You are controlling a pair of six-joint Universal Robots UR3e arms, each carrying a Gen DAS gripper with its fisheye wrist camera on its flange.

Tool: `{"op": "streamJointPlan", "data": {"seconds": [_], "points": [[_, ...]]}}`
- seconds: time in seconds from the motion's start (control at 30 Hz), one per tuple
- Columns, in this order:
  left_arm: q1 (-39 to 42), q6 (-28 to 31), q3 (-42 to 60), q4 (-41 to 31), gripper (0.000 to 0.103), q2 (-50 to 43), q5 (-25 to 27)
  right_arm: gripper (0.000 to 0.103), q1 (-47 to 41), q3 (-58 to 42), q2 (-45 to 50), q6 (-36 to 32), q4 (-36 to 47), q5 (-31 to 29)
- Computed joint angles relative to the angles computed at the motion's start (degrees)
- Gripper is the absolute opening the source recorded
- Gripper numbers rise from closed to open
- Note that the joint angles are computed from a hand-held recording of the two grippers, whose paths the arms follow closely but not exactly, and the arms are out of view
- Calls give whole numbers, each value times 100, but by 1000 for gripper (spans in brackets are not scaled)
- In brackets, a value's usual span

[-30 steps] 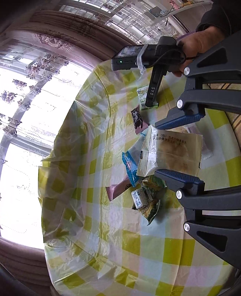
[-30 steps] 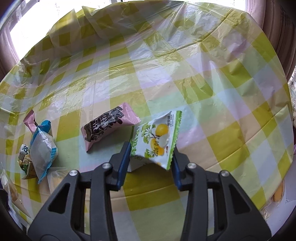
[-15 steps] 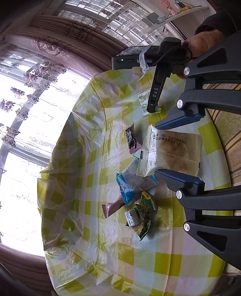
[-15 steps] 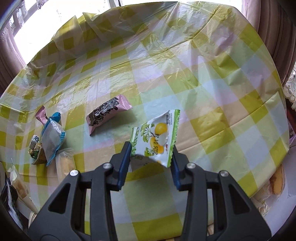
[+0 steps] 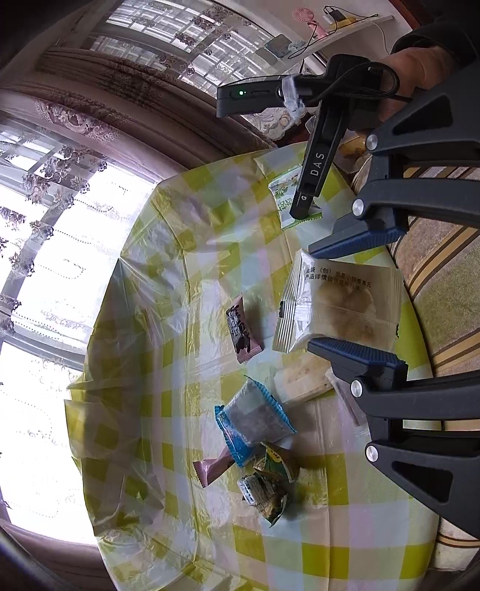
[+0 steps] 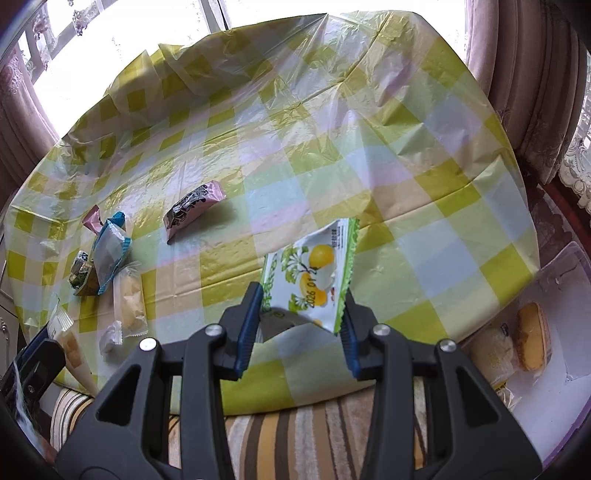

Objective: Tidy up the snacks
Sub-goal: 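Carry the biscuit pack and lemon-print bag over the white box with both tools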

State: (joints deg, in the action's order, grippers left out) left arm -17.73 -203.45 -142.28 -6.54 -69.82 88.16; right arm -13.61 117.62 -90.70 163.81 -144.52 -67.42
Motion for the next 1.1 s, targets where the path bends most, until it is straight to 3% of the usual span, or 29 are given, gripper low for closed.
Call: {"op": "streamJointPlan", "data": {"seconds": [0.6, 1.1], "points": [[-1440, -199, 1756, -143, 45, -1822, 459, 43, -1962, 411, -960, -1406, 1221, 685], [-2052, 141, 3553, -603, 45, -3316, -91, 43, -3259, 330, -784, -2138, 1282, 547]]}}
